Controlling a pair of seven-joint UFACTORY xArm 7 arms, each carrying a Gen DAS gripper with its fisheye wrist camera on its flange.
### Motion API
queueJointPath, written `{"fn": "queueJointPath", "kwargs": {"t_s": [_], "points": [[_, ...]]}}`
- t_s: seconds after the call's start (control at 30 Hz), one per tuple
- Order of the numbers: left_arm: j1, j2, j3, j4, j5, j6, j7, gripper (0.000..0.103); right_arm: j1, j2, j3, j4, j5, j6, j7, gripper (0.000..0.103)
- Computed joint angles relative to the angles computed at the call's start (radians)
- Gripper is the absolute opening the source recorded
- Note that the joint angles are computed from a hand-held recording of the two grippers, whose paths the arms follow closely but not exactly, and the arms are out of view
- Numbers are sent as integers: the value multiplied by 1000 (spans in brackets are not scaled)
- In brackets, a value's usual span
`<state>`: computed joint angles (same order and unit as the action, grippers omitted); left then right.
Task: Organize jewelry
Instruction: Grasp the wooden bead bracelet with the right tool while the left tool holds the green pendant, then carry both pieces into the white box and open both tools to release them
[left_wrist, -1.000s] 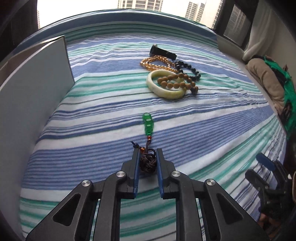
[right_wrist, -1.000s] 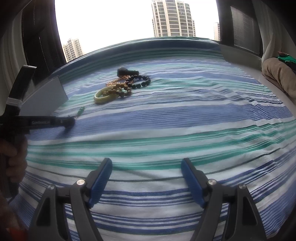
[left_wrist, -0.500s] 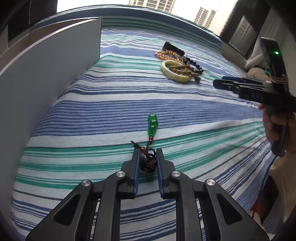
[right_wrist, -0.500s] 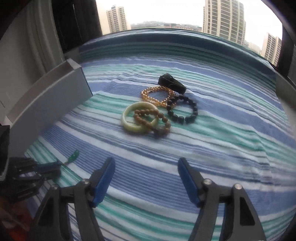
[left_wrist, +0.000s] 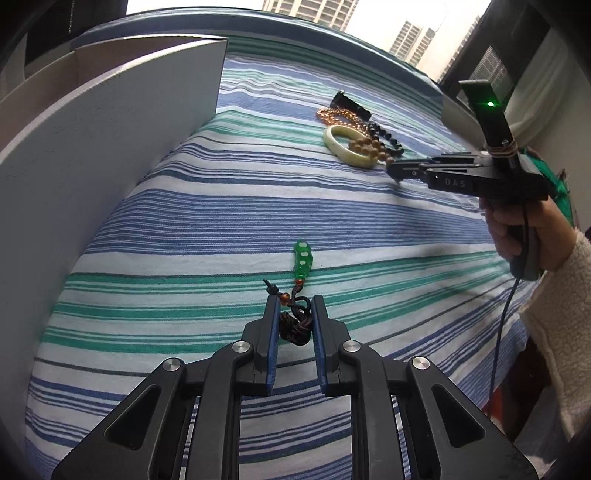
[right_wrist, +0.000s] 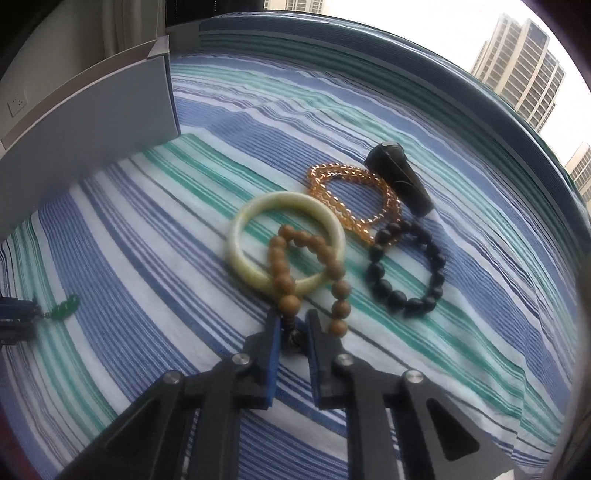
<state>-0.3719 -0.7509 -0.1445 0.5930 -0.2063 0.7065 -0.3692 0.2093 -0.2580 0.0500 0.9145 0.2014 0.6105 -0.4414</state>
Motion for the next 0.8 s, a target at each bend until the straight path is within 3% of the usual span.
{"fn": "queueJointPath", "kwargs": {"t_s": [0.13,0.33,0.47,0.6,0.8], "points": [[4,-79,24,11,-12,45,-5,15,45,-140,-83,-38,246,96,-39,14],[41,-203,45,48,-13,119,-20,15,88,-286,-107,-57,369,186,-14,14],[87,-282,70,109,15,198,-4,15,134,-316,-75,-7,403,206,17,14],[176,-331,119,201,71,282,31,15,203,-267,-26,109,435,168,41,14],[350,-342,195,283,184,349,99,15,294,-59,58,365,471,80,55,14]]}}
